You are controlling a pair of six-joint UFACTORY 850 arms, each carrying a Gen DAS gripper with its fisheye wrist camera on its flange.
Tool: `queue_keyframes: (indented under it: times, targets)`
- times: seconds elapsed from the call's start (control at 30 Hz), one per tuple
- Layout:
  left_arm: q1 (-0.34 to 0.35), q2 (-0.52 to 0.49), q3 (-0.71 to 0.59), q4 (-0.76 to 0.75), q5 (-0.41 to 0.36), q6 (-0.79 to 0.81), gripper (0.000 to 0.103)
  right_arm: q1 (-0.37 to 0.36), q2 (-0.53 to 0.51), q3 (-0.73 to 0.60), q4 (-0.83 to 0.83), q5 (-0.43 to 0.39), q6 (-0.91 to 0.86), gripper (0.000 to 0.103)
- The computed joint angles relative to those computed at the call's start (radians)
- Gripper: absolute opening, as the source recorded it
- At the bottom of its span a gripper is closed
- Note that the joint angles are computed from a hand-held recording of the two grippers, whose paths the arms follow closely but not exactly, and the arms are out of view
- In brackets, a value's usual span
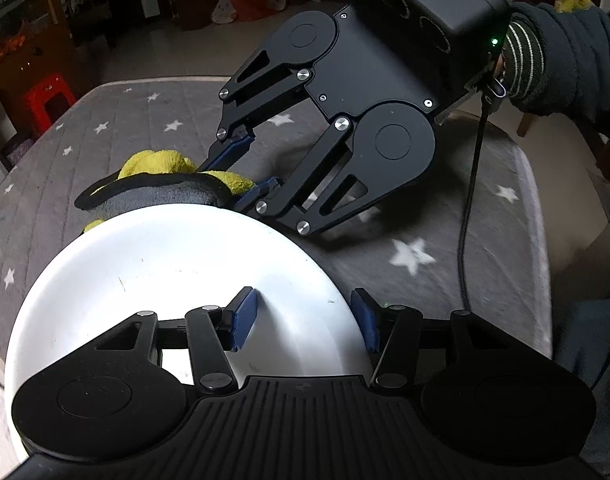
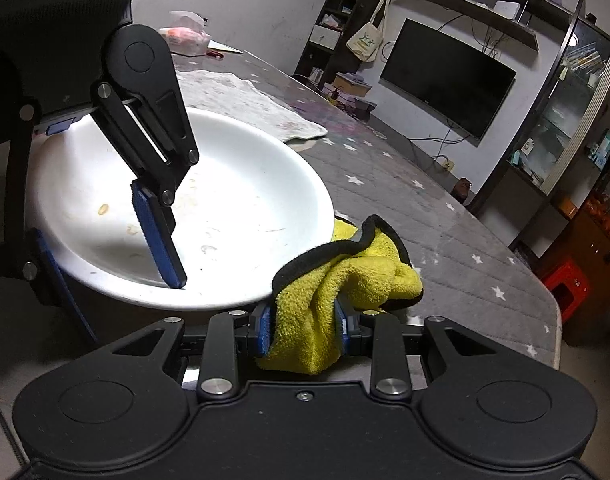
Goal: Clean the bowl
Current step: 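Keep wiping the bowl with the cloth in the right tool while the left tool holds it tilted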
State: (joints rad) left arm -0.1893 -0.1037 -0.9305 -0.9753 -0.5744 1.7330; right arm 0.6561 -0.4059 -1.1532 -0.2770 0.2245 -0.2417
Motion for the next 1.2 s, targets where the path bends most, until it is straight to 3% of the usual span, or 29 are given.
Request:
queue_keyframes:
  times: [0.23,0.57,0.8,1.2]
  targets:
    - [0.015,-0.078,-0.075,-0.057,-0.041,-0.024,0.060,-0.021,-0.017,-0.013,-0.075,0.023,0.082,0.033]
    - [0.003,-0.076,-0.076,-0.026,-0.007,-0.135,0.060,0.012,0.049,0.079,0.124,0.045,-0.073,0.033]
    - [0.007,-0.036,-0.031,-0.086,0.015,-0.129,0.060,0.043,0.097,0.138,0.264,0.050,-0.166,0.033]
    - [-0.006,0.020,0.036,-0.078,0.080,-0.129,0.059,0.064,0.115,0.150,0.369,0.053,-0.192,0.033]
